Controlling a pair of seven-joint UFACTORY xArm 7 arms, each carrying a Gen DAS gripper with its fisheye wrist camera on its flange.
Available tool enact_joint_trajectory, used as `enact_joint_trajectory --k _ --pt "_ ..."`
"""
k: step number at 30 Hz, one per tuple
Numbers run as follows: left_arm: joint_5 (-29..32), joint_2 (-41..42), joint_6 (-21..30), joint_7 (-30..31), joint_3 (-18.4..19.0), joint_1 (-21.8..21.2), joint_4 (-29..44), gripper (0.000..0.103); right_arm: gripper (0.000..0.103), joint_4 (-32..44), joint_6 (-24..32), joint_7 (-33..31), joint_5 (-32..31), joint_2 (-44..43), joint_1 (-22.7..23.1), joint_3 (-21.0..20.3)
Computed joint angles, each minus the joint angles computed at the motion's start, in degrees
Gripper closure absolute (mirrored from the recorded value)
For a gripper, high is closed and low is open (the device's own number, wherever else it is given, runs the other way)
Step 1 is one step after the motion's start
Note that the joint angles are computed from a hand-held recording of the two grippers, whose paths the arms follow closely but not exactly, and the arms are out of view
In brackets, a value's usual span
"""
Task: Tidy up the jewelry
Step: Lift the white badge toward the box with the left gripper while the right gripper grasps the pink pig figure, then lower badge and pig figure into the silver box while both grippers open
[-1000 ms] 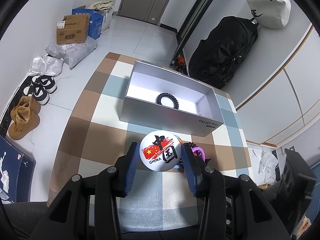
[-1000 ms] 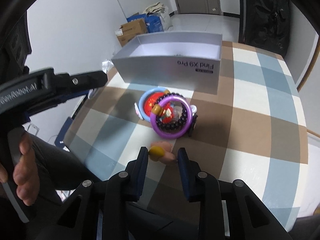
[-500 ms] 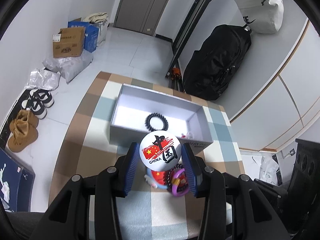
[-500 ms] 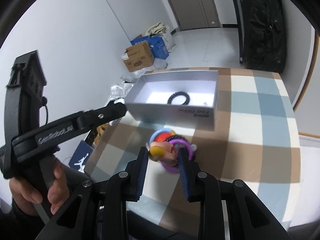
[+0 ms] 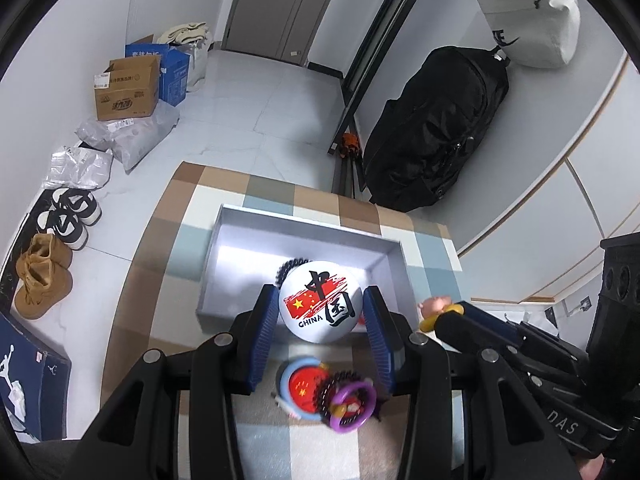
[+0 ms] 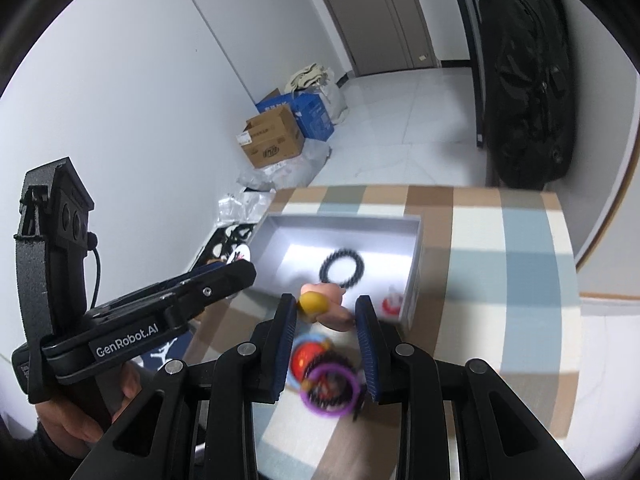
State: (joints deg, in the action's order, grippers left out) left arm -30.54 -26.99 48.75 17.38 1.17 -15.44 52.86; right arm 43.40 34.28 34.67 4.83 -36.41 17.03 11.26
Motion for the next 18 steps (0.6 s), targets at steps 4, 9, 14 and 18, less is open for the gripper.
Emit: enact_joint_trajectory --k 4,9,14,18 --pt "0.15 3.3 0.96 -1.38 -0.63 -0.1 2.87 0.066 0.074 1.53 -1.26 -1.97 0.33 2.62 -0.38 -1.89" --pt "1.32 6.95 1.06 -2.32 -2.08 0.18 5.44 0.066 0.074 2.77 -3.49 -5.02 2.65 6.16 -0.17 -4.29" --pt "0.81 9.93 1.68 -0.81 -2.14 0.48 7.19 0.066 0.074 2.69 -5.74 -7.19 4.38 8.74 -0.36 -5.18" --pt "1.15 11.79 2.35 -0.85 -2.64 1.15 7.65 0.066 0.074 2.68 -6.65 -9.64 7.17 10.37 0.57 -6.61"
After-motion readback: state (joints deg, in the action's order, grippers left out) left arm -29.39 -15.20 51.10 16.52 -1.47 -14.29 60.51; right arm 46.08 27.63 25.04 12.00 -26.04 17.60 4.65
